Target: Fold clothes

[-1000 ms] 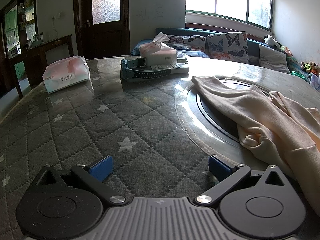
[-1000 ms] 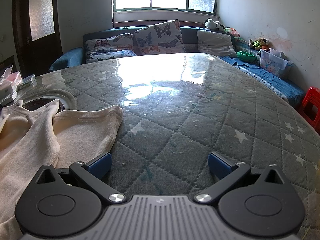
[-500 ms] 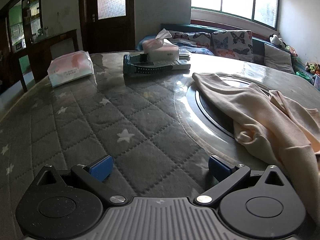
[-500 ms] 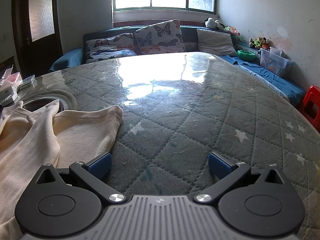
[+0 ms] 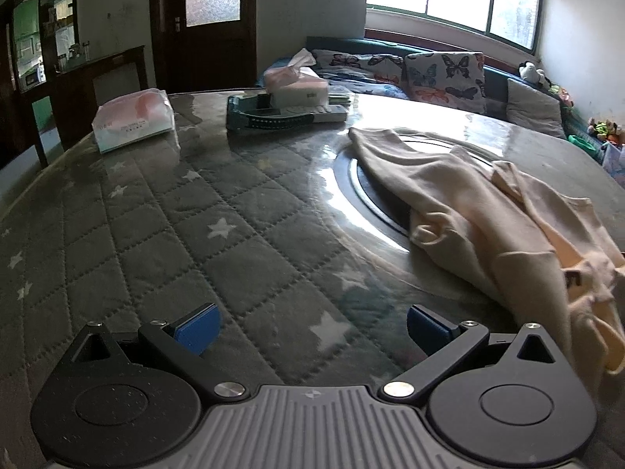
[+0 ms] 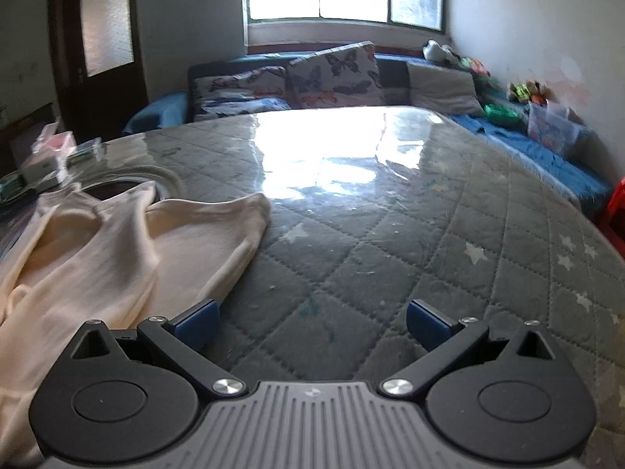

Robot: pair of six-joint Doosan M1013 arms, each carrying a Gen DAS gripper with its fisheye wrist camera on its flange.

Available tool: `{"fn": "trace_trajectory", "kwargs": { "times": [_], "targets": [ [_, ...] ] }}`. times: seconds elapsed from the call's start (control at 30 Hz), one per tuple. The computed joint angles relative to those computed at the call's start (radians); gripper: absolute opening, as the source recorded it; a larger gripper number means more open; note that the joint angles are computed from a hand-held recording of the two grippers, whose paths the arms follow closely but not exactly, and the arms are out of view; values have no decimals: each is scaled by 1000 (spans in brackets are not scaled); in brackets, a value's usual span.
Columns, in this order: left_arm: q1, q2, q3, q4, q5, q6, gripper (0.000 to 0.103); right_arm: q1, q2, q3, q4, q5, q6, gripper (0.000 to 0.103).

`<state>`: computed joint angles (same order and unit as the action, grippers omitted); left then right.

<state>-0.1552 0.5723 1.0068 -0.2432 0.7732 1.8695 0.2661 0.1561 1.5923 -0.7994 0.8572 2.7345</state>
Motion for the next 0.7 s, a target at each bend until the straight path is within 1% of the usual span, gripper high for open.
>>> {"fn": "trace_trajectory", "kwargs": {
  "times": [0.1,0.3,0.5,0.57,0.7],
  "targets": [
    [-4,-15,20,-13,-5,21,103,15,-15,11,-3,-14,-32,103],
    [-11,-41,53,-31,-5,44,103,46,-47,34,-4,-61,-45,103],
    [-17,-59,77,-41,-2,68,103,91,-62,44,-11,-55,-61,103],
    [-18,-64,85,-44,-3,76,103,108,-69,52,-31,-57,-50,103],
    [-18,-72,95,-63,1,103,103,128,-82,65,-26,-73,-48,103]
  ]
}}
